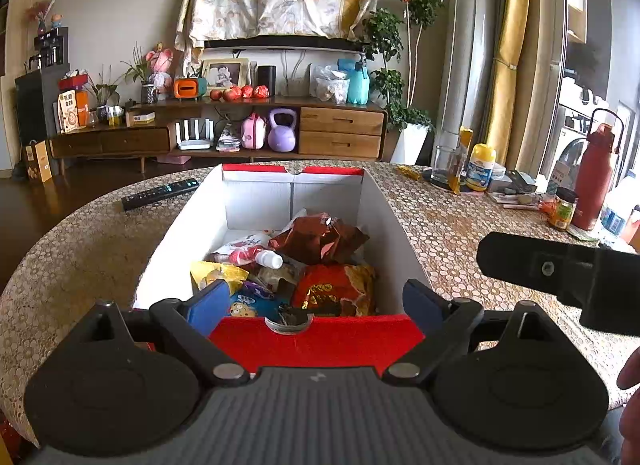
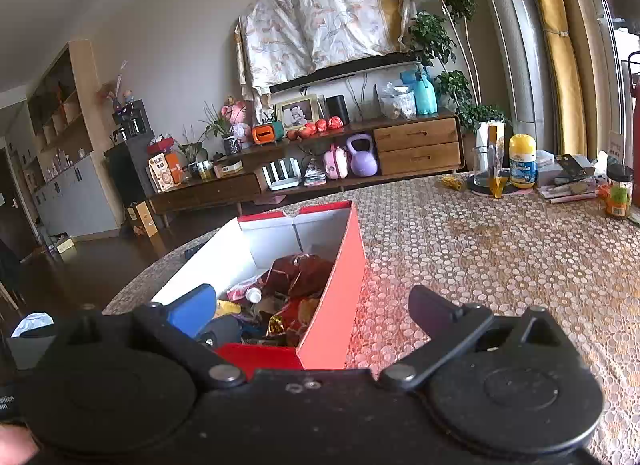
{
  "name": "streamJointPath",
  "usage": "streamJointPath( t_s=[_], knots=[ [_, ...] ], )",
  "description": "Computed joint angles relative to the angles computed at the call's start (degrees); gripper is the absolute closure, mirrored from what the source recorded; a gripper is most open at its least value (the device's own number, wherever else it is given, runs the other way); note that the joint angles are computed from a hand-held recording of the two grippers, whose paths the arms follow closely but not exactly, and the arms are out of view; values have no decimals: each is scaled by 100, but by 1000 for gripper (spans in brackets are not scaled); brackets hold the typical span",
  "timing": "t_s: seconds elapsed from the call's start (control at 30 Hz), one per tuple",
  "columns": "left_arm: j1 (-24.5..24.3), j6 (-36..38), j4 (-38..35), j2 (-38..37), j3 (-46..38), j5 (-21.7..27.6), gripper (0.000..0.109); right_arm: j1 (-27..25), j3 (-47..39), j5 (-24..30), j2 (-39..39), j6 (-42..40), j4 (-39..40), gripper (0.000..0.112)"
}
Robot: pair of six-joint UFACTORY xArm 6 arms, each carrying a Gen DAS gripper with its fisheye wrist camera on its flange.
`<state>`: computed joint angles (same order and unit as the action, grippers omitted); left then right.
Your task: Organize snacks
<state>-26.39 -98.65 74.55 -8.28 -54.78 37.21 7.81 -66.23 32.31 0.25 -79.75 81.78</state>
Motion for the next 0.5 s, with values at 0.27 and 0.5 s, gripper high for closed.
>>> streamJointPath(
  t_s=[0.27,0.5],
  knots=[
    [-27,-2,-31,-59,16,171,15,-62,72,-39,-41,-41,71,10],
    [-20,-17,-13,-113,32,250,15,-71,72,-60,-28,-58,109,10]
  ],
)
